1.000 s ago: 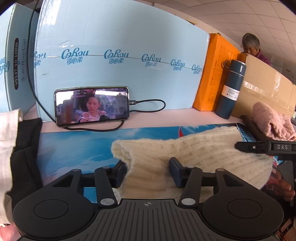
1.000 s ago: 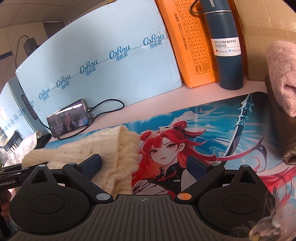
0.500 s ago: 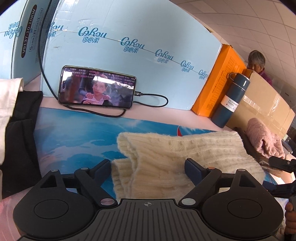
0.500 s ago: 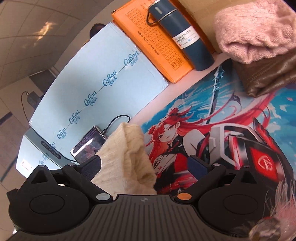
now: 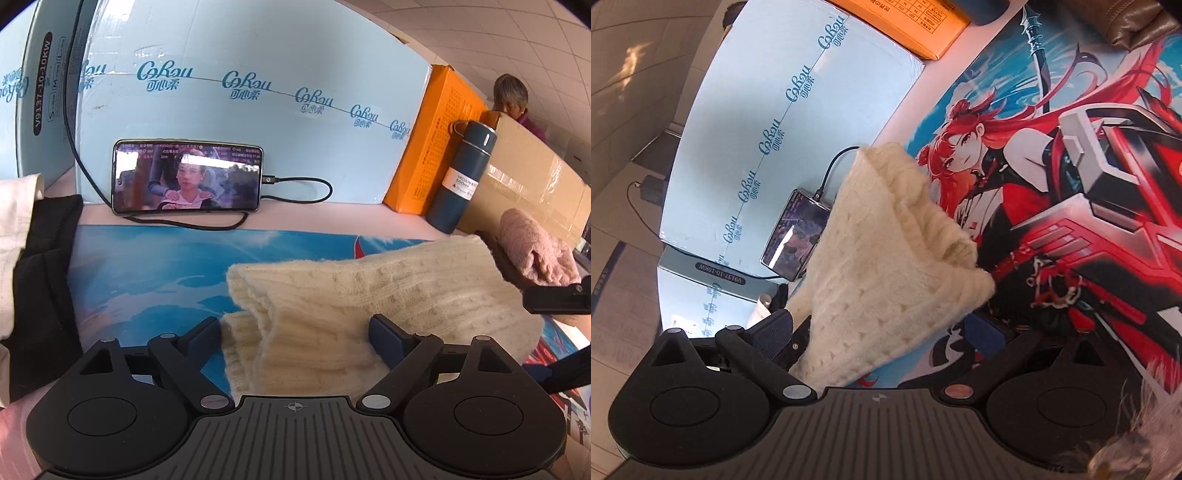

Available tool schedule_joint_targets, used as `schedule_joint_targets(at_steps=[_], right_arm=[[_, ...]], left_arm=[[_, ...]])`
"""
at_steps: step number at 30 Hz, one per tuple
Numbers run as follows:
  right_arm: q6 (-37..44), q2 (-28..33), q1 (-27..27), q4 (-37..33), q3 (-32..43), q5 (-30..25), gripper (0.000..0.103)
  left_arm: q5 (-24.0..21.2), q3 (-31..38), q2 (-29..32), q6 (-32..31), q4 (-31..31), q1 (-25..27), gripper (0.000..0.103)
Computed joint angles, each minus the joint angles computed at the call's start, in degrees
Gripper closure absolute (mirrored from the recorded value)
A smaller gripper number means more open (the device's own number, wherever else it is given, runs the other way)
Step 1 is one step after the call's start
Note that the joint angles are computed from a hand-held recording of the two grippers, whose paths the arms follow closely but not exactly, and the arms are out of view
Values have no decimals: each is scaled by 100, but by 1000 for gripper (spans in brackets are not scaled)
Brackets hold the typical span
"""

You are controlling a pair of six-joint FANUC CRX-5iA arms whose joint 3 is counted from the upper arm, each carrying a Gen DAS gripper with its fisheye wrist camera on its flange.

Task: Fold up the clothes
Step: 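Lift the folded sweater with both grippers and carry it onto the pink sweater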

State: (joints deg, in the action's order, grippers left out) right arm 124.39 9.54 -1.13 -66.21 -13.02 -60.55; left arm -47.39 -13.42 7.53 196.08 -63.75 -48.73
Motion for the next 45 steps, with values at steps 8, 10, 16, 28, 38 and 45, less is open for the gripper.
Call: schedule_joint_targets(at_steps=[8, 10, 16, 28, 38, 45], right_arm=[[1171, -151, 229, -647, -487, 1115, 49], [1494, -51, -62, -1023, -471, 720, 56], [2537, -69, -955, -1963, -501, -233, 61], [3620, 474, -2785, -3570, 40, -993, 61], [4674, 1483, -3267, -4966, 646, -300, 61], [4185, 1828, -2905, -4668, 1164, 1721, 56]], left_arm=[[130, -38, -24, 35, -117, -35, 23], [332, -171, -115, 598, -472, -118, 42], [655, -72, -65, 1765, -1427, -376, 53], [938, 2354, 1665, 1827, -3449, -491, 53], [2047, 5314, 3604, 124, -2365, 63, 53], [1142, 7726, 5245, -3267, 414, 323, 46]])
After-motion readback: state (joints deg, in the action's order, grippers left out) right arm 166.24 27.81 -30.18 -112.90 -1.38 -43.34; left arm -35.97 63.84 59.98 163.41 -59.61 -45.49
